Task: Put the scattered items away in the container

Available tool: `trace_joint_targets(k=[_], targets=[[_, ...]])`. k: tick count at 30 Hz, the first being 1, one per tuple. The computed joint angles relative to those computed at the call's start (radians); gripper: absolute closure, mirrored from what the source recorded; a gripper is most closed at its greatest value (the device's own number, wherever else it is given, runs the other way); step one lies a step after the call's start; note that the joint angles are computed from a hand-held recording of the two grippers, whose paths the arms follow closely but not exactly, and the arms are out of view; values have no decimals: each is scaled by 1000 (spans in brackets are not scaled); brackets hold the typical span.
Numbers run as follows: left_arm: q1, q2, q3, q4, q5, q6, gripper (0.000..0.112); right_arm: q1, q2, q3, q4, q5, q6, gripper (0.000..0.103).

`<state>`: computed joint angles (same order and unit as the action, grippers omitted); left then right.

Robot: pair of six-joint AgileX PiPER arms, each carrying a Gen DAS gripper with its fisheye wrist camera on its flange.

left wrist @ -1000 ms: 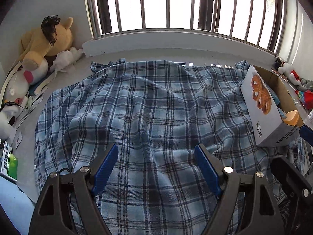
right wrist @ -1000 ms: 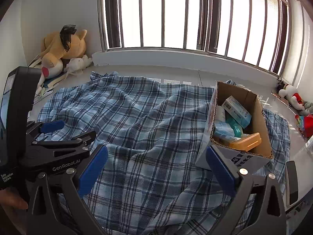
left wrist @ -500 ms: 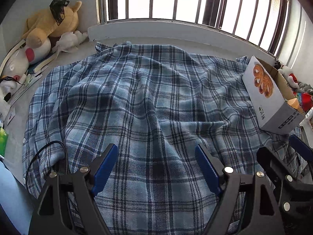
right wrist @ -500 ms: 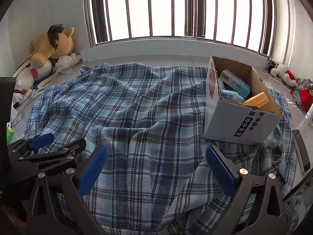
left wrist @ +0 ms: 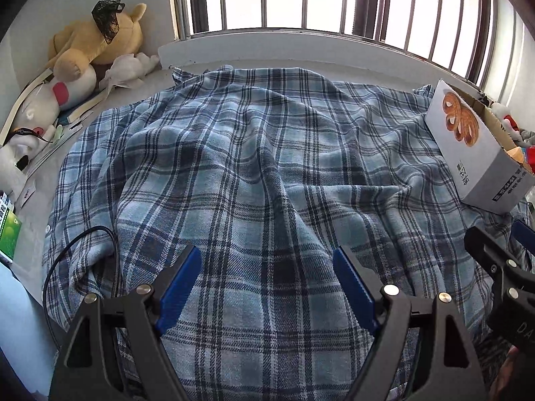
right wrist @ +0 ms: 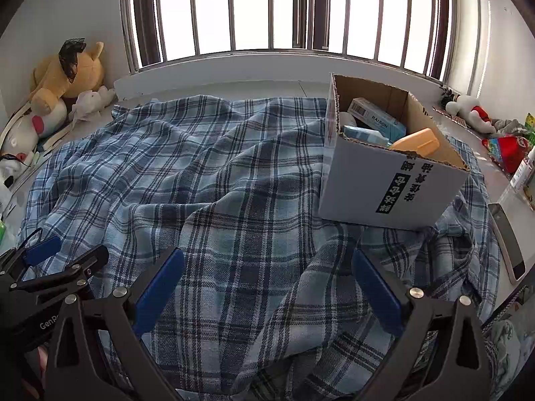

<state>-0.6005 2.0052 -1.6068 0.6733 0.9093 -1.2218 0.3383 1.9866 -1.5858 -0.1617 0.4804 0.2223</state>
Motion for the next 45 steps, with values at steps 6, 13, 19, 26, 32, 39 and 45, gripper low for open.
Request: trace_joint_targets(k=[6,13,19,26,32,39,45], targets=[[-1,-4,14,-7,1,-9,29,5,20,-5,-67,22,44,3],[3,4,13,-29,-9,4,29,28,32,4,-114,23,62,3],[3,23,-5,-45,2,25,29,30,49,5,-91,26,43,3],[2,41,-25,-59,13,42,29,27,58,2,-82,26,40,3],[5,28,-12,-70,-4,41,29,32,44,24,-121,8,76,3],[0,5,5,-60,-4,19,29,30,17,42,-108,-9,72,3],[-16,-37,26,-52,2,-9,29,18,-49,88,-37,-27,26,3]])
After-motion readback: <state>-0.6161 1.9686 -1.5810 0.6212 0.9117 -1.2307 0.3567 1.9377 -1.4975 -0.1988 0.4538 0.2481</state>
